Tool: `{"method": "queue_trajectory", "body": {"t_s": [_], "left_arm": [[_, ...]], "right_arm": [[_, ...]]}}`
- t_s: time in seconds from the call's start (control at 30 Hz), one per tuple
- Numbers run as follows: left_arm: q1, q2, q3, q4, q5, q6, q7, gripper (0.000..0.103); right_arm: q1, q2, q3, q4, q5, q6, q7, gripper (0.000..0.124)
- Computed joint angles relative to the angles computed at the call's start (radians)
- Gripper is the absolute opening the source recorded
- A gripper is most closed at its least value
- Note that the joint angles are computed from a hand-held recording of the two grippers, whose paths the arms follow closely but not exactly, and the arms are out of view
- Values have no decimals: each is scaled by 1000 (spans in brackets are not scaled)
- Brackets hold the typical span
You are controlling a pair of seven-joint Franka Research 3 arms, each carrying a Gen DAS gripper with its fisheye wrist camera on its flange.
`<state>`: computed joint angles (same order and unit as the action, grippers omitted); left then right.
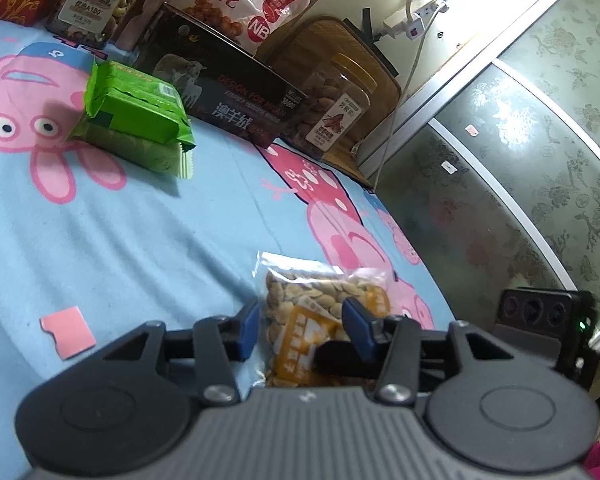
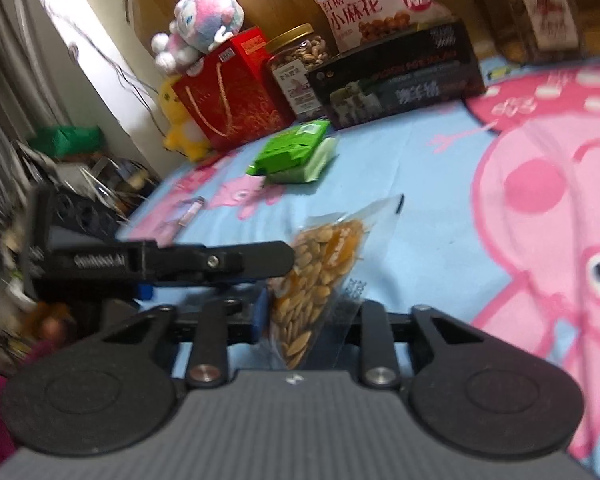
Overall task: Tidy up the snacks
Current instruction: 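Carry the peanut bag into the metal tin with both grippers and release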
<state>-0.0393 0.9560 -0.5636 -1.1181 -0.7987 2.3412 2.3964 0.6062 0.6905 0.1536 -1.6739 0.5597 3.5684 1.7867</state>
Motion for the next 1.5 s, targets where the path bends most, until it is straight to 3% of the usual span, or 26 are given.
{"method": "queue_trajectory", "body": {"t_s": [0.07,0.17,0.23,0.33,0.47,0.67,0.8,0.9,1.0,1.13,1.23,1.33,1.5], "left_arm": [[4,-3,-5,-7,-7,8,8,50],[2,-5,-4,-10,-10,22,5,45],[-2,1,1,-1,-9,29,-18,32],[-11,42,9,65,5,-18,-85,22],[-12,38,6,58,14,-13,-78,22],[-15,41,7,62,22,-1,-97,22],[-19,46,7,71,31,-1,-103,22],[-17,44,6,67,34,1,-103,22],[-11,40,-2,57,33,4,-86,31],[-5,8,-8,3,23,56,-39,34],[-10,12,-4,10,27,62,-50,30],[-10,6,-4,2,30,76,-50,31],[2,-20,-19,-31,18,106,-48,31]], "right_arm": [[26,5,-30,17,18,-17,-19,23],[86,10,-95,39,81,-37,-61,23],[78,10,-84,33,99,-27,-57,28],[-30,3,32,-12,19,26,15,32],[-16,-15,12,-35,12,19,16,34],[-93,-45,83,-113,-89,52,85,39],[-105,-60,90,-145,-125,64,124,39],[-61,-59,46,-133,-95,55,105,39],[41,-54,-53,-96,11,16,11,33],[120,-32,-123,-49,120,2,-92,32],[66,-15,-59,-36,65,35,-90,22],[148,-4,-140,8,170,6,-199,22],[86,-10,-62,-6,131,63,-207,22]]}}
